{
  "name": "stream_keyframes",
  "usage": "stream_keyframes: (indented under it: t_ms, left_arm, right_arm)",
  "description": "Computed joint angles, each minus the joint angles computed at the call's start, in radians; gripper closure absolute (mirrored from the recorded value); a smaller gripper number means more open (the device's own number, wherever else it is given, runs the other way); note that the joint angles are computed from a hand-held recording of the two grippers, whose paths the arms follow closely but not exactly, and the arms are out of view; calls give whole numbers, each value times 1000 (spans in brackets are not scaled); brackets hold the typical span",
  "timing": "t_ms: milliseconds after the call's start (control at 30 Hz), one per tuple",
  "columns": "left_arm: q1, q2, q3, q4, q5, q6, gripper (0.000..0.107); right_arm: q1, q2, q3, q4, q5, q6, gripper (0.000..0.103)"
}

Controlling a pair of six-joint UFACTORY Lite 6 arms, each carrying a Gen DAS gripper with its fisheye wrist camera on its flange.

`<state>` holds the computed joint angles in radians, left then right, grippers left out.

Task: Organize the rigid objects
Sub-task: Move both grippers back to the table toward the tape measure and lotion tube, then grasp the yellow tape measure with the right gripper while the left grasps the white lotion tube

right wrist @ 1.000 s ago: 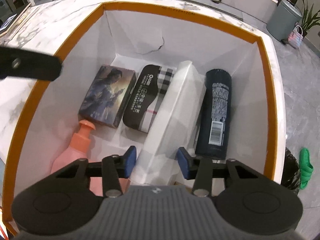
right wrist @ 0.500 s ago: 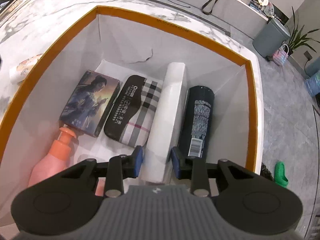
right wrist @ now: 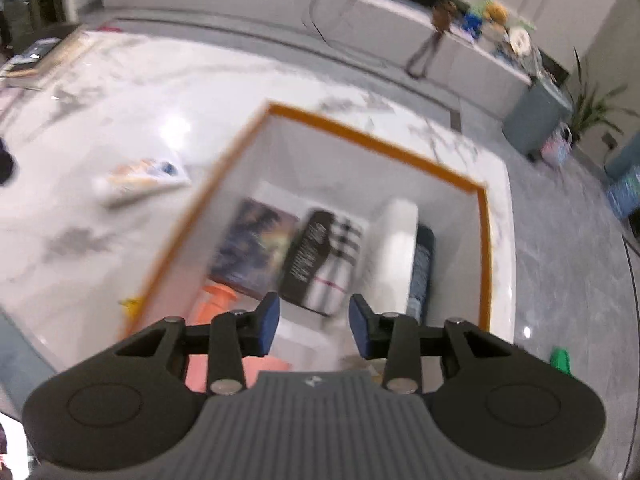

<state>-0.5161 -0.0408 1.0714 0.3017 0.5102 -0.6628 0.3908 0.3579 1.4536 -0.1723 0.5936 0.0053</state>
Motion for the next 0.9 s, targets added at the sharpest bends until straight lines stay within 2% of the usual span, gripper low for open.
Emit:
stream_keyframes:
  t_ms: [167, 300, 433, 567, 900]
  left_arm:
    - [7, -93, -104, -61, -43, 148, 64]
    - [31, -139, -159, -106, -72, 234, 64]
    - [68, -195, -246, -164, -141, 324, 64]
    - [110, -215, -321, -230, -190, 434, 64]
    - [225, -168, -431, -604, -279, 911, 64]
  right_arm:
    - [107, -56, 35, 31, 44, -43, 65]
    - [201, -40, 74, 12, 70, -33, 65]
    - [283, 2, 89, -30, 79, -24, 66]
    - [327, 108, 184, -18, 150, -67, 66]
    - [377, 414, 481, -56, 352, -231, 66]
